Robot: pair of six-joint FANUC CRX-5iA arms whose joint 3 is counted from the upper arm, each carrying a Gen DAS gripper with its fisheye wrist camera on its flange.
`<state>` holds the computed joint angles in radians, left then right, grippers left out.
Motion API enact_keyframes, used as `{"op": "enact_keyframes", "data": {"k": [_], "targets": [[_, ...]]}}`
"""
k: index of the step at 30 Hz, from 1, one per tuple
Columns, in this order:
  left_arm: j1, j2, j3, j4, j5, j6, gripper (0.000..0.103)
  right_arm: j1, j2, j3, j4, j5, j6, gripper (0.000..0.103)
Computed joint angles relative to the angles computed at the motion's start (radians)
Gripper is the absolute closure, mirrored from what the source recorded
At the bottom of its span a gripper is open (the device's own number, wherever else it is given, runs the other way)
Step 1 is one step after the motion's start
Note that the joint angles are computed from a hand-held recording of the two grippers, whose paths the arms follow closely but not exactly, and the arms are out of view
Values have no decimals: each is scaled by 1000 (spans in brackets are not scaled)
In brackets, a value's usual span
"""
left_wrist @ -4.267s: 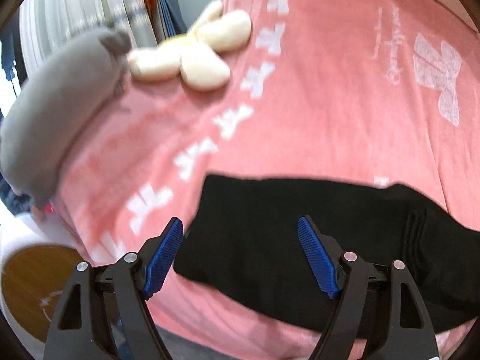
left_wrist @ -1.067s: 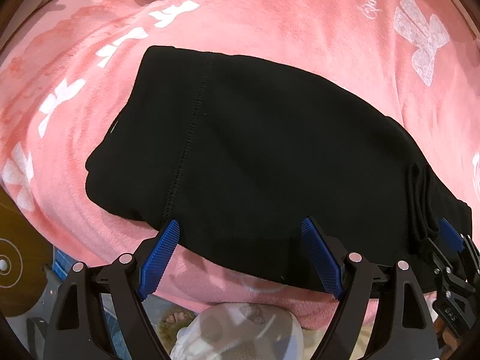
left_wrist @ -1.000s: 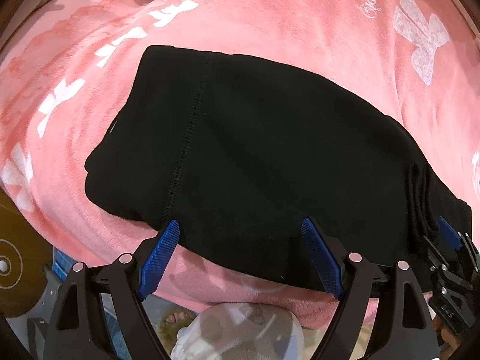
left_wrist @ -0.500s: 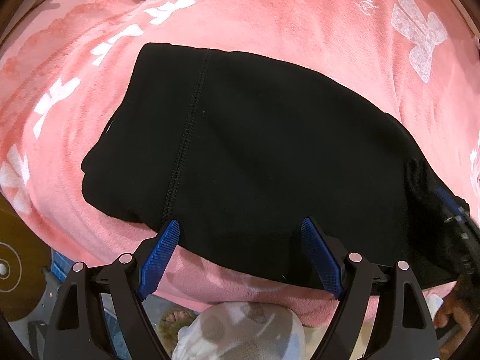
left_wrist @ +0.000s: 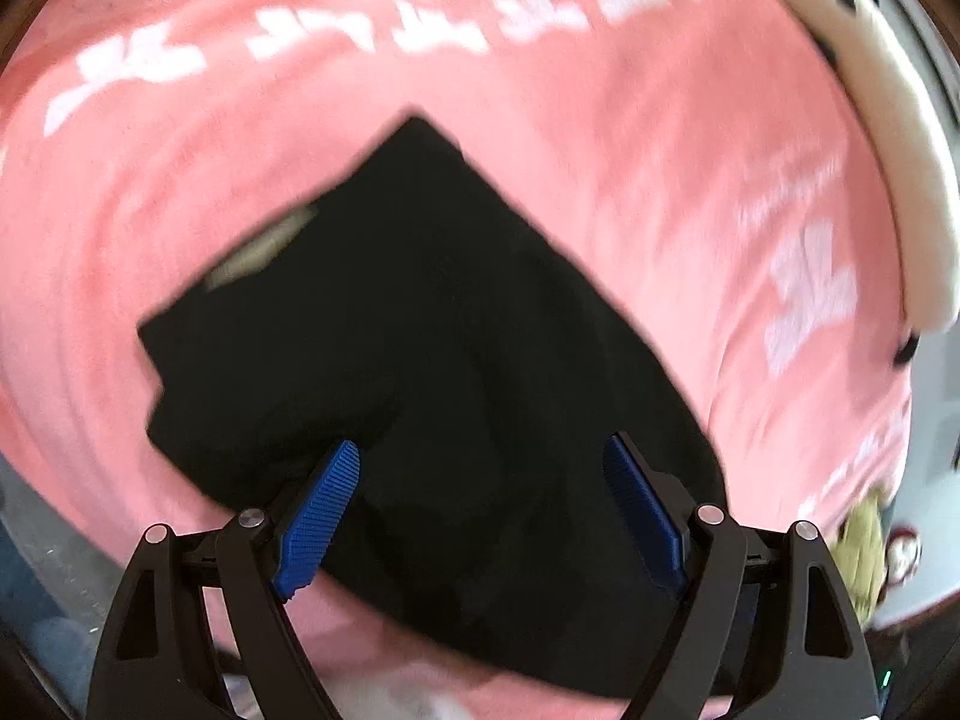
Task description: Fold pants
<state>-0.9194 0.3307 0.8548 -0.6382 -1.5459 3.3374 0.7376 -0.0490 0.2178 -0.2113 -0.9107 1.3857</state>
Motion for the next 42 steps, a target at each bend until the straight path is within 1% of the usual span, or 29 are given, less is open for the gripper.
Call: {"op": "enact_keyframes", "data": {"k": [1,2,3,4,5,6,8,9,10,11,12,13,14,15,16,17,20,21,22,23,27,29,32,34,37,39,40,41,42], "targets": [[-12,1,1,-44,-1,8,29,-10,-9,-7,-8,-1,-3,32],[-18,5,9,-65,-10,1,41,-17,-16,-14,-10,-2,-9,32],[-12,24,36,-64,-32,-39,78,-25,-26,-26,-10,1,-17,31],[8,28,37,-31,-14,-82,103,-34,-32,-32,-18,3,-16,31],[30,12,3,11,34,-96,103,-44,-39,-38,-26,5,-15,31],[43,10,-11,33,59,-79,103,-54,-47,-45,-33,9,-17,31],[46,5,-18,42,50,-32,103,-84,-55,-49,-71,6,1,30],[33,1,-19,24,46,3,103,-94,-63,-58,-74,13,-1,30],[14,-1,-10,-2,28,29,103,-106,-70,-63,-89,13,11,30],[-15,4,13,-40,-10,48,98,-117,-73,-63,-103,9,23,30],[-63,14,47,-103,-68,57,77,-126,-77,-67,-111,8,29,30],[-86,37,94,-139,-124,41,45,-137,-77,-64,-126,0,43,29],[-120,65,153,-187,-216,27,35,-144,-78,-65,-135,-6,51,29],[-135,76,174,-217,-256,24,31,-148,-80,-69,-138,-8,54,29],[-151,65,154,-234,-263,41,31,-153,-80,-70,-144,-13,58,29],[-153,45,118,-231,-248,65,31,-158,-79,-67,-152,-21,64,29],[-105,-19,-19,-153,-135,174,27,-154,-85,-66,-150,-29,62,29],[-101,-23,-28,-154,-137,189,27,-150,-89,-68,-143,-27,59,29],[-104,-17,-23,-178,-140,193,19,-144,-96,-75,-130,-19,52,29],[-109,-12,-17,-206,-141,182,16,-143,-98,-76,-128,-19,50,28],[-89,61,95,-219,-229,78,14,-141,-100,-80,-117,-19,29,28],[-98,78,131,-229,-265,74,18,-137,-99,-80,-108,-18,20,28],[-162,68,131,-299,-293,155,19,-136,-93,-74,-112,-22,24,28],[-175,53,99,-288,-281,205,19,-139,-84,-67,-124,-27,33,28],[-150,14,2,-200,-196,283,20,-132,-67,-52,-130,-40,36,28],[-138,-9,-53,-194,-148,338,23,-125,-65,-47,-131,-44,44,28],[-134,-13,-64,-203,-143,352,23,-120,-67,-46,-127,-41,47,28],[-126,-7,-56,-216,-164,356,24,-116,-68,-48,-122,-38,47,28],[-125,4,-37,-235,-186,344,32,-115,-69,-48,-120,-37,47,28]]}}
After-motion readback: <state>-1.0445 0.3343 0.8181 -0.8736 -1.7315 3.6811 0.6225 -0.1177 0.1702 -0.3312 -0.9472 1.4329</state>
